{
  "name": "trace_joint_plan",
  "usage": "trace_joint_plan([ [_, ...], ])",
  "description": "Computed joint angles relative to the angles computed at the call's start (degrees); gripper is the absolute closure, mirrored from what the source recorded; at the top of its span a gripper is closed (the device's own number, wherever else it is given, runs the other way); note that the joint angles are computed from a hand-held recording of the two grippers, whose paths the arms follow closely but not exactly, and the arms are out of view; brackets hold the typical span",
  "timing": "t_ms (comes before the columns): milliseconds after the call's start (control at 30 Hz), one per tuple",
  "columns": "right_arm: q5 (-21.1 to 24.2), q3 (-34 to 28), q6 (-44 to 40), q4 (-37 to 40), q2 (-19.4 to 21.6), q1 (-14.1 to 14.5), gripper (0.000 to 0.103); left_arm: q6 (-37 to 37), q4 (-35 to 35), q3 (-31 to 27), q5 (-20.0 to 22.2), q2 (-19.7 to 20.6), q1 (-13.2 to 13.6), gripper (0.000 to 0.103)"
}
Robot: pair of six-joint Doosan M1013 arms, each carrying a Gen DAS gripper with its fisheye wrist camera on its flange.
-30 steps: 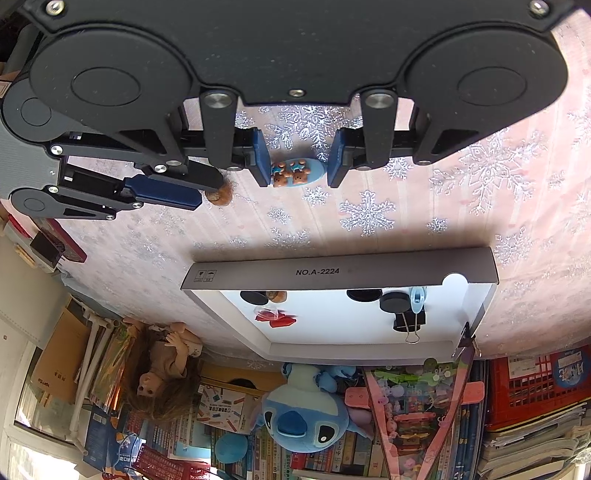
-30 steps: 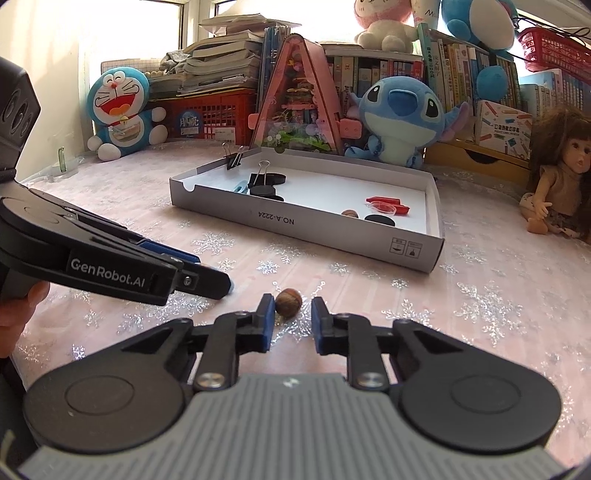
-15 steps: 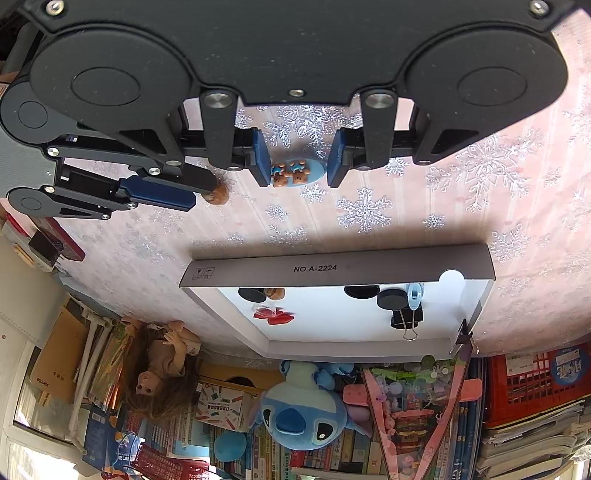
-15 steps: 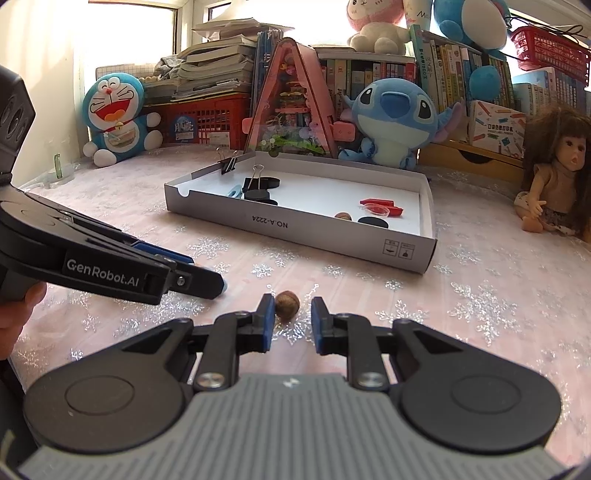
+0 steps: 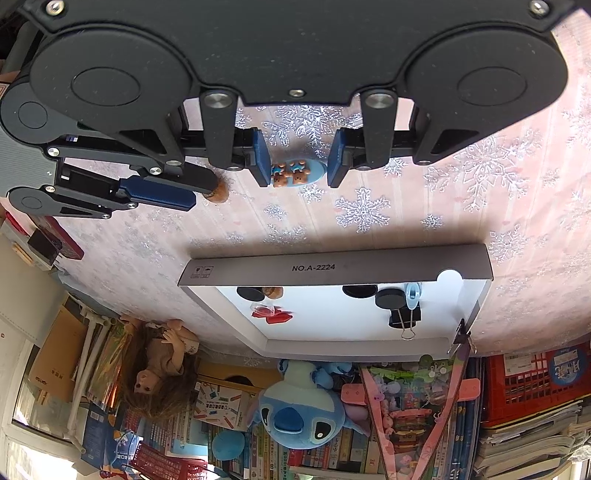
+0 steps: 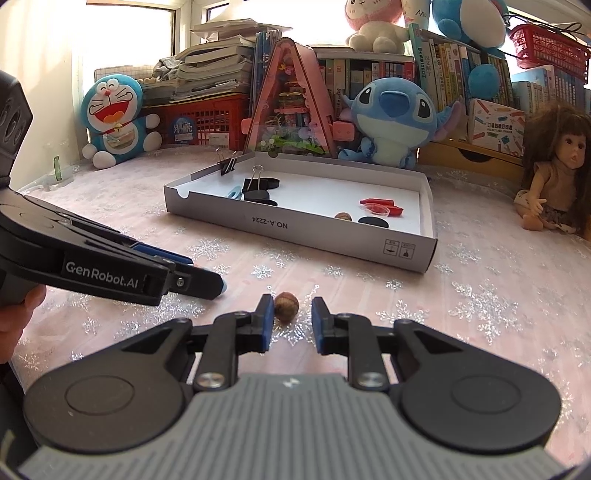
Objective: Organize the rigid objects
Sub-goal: 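Carry the blue plate with the left tool into the tray while the right tool carries the walnut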
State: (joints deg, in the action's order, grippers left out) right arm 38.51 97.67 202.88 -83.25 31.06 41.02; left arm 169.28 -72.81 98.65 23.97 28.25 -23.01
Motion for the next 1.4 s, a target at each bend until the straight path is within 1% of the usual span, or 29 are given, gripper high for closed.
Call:
trace_joint_plan([
  [167, -0.2, -0.92, -1.65, 0.34, 0.5, -0.1, 0.069, 0.0, -0.21, -0.01, -0.29, -0.05, 0.02, 0.072],
  [200, 0.02, -1.18, -2.12, 0.67, 0.67, -0.1, 0.059, 0.02, -0.3, 0.0, -0.42, -0.05, 0.0, 0.072],
  [233, 0.36, -1.51, -2.74, 1.49, 0.84, -0.1, 0.056, 0.15, -0.54, 0.07, -0.51, -0.09, 0.0, 0.072],
  [367, 1.14, -2.27, -4.13, 3.62, 1.21, -0.19, 0.056, 0.2, -1.17, 0.03, -0.82, -0.02, 0.01, 0.072],
  [467, 0.71, -2.29, -4.65, 4.07, 1.1, -0.26, 0.056, 0.07, -1.38, -0.06, -1.1, 0.04, -0.01, 0.072],
  [500, 0.66, -2.31, -4.82, 4.34, 1.07, -0.26, 0.056, 0.14, -1.52, -0.07, -1.12, 0.05, -0.01, 0.072],
  [600, 0.64, -2.37, -4.3, 4.96, 0.98, -0.33, 0.075, 0.38, -1.85, -0.13, -1.16, 0.05, -0.05, 0.072],
  [733, 0.85, -2.15, -2.53, 4.5, 0.71, -0.39, 0.081, 0.72, -2.27, -0.22, -1.26, 0.03, -0.1, 0.072],
  [1033, 2.73, -1.91, -0.61, 3.9, 0.45, -0.31, 0.086, 1.71, -3.7, -0.3, -1.92, -0.06, -0.18, 0.072],
  [1400, 3.43, -1.4, 1.06, 3.2, 0.24, -0.11, 0.086, 1.97, -4.05, -0.34, -1.92, -0.07, -0.18, 0.072],
])
